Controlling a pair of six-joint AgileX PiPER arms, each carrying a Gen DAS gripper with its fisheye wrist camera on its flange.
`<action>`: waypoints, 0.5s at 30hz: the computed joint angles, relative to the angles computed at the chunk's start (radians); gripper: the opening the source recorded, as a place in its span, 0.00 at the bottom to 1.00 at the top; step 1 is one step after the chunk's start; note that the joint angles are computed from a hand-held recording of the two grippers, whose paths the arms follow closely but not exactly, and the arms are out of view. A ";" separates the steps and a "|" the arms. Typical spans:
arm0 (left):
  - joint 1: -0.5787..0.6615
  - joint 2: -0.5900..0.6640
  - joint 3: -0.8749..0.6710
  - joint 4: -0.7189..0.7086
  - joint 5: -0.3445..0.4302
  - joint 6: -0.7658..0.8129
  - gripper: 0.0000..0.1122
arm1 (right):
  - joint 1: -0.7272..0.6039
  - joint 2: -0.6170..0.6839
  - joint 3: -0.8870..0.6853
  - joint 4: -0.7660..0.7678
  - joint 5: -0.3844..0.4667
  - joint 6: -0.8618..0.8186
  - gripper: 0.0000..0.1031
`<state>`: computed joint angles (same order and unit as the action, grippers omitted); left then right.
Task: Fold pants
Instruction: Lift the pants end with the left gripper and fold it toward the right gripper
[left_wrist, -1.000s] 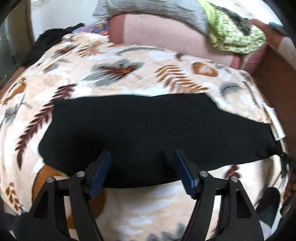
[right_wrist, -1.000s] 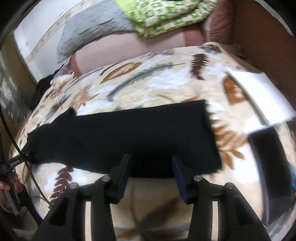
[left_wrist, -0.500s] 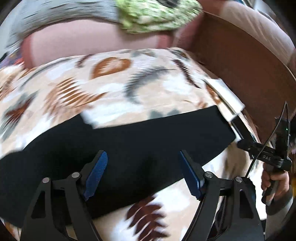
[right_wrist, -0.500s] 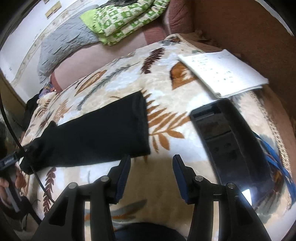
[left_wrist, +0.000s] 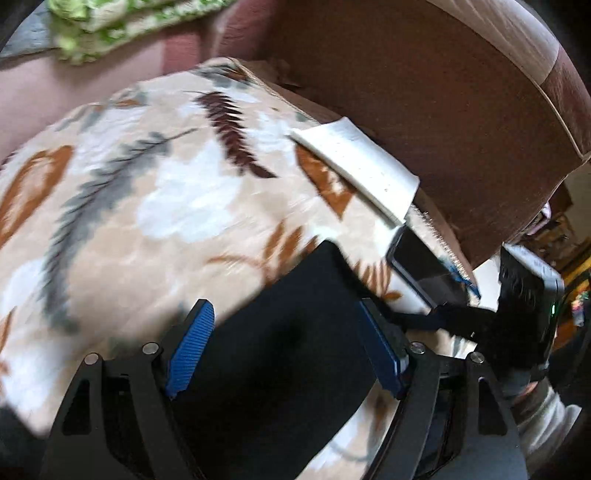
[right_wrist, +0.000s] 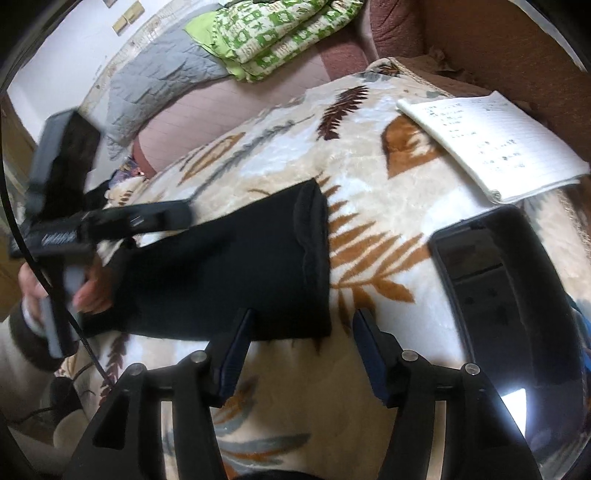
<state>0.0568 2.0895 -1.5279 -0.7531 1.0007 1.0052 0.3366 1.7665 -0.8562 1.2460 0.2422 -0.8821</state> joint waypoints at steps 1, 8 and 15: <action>-0.017 0.023 -0.031 0.005 0.004 -0.017 0.71 | -0.001 0.006 -0.003 0.032 0.003 -0.041 0.58; -0.104 0.128 -0.175 0.053 0.066 -0.032 0.71 | -0.054 0.044 -0.009 0.266 0.091 -0.321 0.59; -0.174 0.130 -0.104 0.089 -0.065 0.056 0.65 | -0.120 0.085 -0.004 0.398 0.209 -0.466 0.57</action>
<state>-0.1172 2.2198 -1.6320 -0.6636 0.9360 1.0612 0.2167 1.8513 -0.8602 1.6441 0.4516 -1.3485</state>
